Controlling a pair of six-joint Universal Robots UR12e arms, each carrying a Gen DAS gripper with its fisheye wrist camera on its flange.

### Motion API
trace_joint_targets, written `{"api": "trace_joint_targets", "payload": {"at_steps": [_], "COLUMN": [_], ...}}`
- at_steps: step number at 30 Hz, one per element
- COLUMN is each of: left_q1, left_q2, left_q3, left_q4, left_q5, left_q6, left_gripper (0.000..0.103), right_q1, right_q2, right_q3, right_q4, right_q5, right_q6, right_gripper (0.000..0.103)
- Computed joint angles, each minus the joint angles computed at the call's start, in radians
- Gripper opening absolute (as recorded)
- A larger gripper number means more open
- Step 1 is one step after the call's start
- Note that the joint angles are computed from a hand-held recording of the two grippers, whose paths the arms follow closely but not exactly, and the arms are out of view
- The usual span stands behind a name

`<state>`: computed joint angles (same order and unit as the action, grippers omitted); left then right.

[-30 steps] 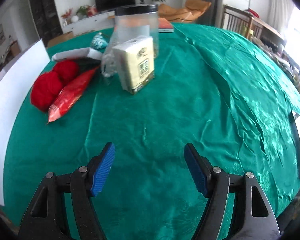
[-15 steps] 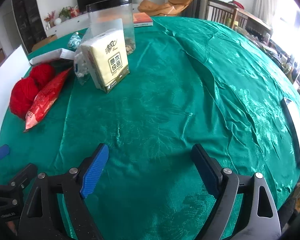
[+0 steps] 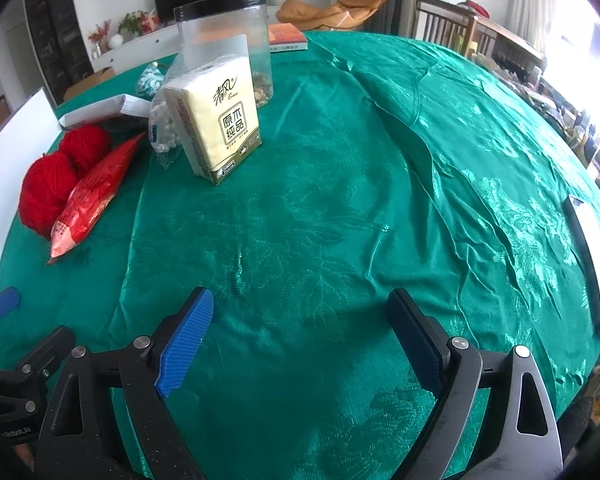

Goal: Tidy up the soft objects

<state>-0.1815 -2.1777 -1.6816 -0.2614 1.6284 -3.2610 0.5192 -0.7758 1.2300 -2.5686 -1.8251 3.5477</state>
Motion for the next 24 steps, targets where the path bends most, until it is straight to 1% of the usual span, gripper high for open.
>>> {"api": "trace_joint_targets", "payload": {"at_steps": [24], "left_q1": [0.000], "left_q2": [-0.003], "left_q3": [0.003], "left_q4": [0.001], "left_q5": [0.001], "left_q6": [0.002], "left_gripper": [0.103], "right_q1": [0.000], "right_q2": [-0.001], "right_q3": [0.003], "right_q4": [-0.009], "right_q5": [-0.002], "right_q6": [-0.008], "right_gripper": [0.092]}}
